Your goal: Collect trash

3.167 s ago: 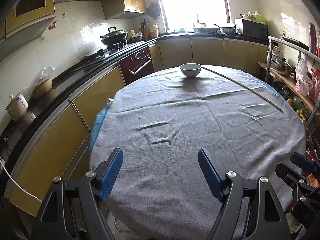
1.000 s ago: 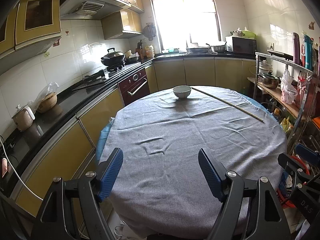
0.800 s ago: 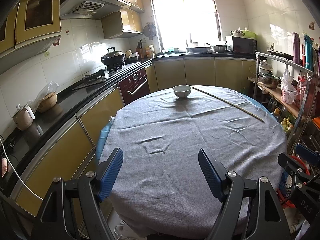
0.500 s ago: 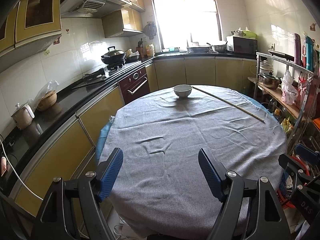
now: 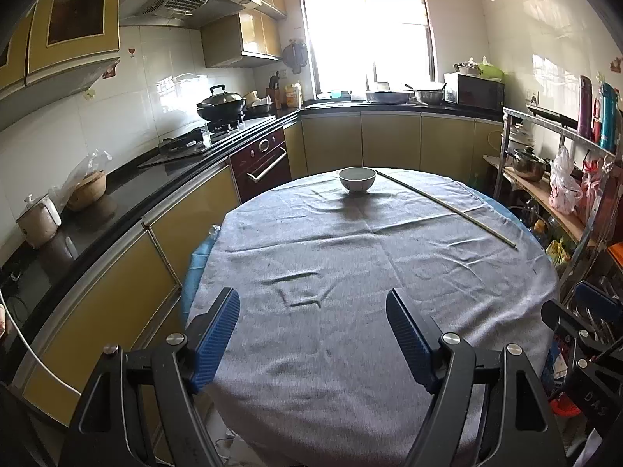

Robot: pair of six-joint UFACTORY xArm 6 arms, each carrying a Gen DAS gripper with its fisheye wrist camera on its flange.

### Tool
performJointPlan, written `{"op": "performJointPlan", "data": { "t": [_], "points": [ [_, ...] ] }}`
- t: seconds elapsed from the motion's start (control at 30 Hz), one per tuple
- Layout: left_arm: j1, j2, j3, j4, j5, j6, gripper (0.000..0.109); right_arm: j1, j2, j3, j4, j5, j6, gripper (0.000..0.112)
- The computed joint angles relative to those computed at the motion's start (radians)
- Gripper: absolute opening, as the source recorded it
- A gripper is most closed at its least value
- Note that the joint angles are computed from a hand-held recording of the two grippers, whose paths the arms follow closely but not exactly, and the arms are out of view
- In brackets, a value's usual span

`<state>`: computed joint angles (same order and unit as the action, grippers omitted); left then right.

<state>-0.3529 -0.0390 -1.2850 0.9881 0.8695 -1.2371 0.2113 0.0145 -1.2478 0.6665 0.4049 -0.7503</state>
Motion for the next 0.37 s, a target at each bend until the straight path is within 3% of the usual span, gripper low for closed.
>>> {"op": "performJointPlan", "data": {
  "t": [0.37],
  "points": [
    [0.090, 0.107, -0.075, -0.093, -0.077, 0.087, 0.079, 0.010, 0.153, -0.160, -0.134, 0.047, 0.143, 0.058]
  ]
}}
